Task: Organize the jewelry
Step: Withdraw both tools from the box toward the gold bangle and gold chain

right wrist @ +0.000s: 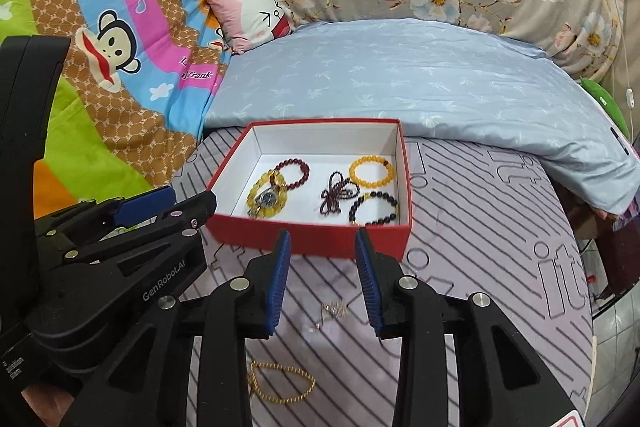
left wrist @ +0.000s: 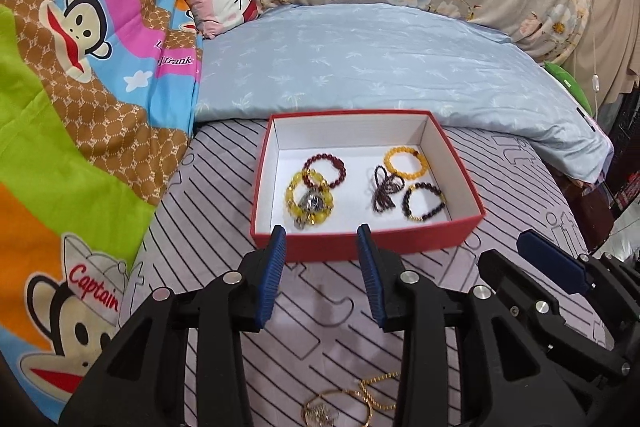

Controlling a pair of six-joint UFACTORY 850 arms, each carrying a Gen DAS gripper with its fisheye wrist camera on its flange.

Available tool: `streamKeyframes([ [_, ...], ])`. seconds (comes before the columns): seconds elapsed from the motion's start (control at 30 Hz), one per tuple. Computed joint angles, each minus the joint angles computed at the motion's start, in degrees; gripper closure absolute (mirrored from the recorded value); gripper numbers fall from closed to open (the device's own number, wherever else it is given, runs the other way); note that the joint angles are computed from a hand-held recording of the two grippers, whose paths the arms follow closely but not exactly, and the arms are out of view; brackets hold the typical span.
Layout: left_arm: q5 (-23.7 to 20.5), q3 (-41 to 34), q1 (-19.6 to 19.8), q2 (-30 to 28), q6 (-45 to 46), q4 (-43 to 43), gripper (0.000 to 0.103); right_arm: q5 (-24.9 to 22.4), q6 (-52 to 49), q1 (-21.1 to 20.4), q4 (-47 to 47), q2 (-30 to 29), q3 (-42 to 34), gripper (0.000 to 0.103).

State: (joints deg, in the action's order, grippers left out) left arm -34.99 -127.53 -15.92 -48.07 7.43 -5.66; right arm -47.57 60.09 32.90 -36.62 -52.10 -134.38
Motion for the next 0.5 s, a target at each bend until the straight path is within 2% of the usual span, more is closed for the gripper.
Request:
streamKeyframes([
  [0.27,4.6,15.1,0.5,8.4,3.4,-3.6,0.067,4.4,9.1,2.2,-5.2,9.4,16.8,0.064],
  [0.5,6.2,23.8,1.9,12.4,3.8,-5.3,0.067,5.7,13.6,3.0,-6.1,13.8,25.8,0.064],
])
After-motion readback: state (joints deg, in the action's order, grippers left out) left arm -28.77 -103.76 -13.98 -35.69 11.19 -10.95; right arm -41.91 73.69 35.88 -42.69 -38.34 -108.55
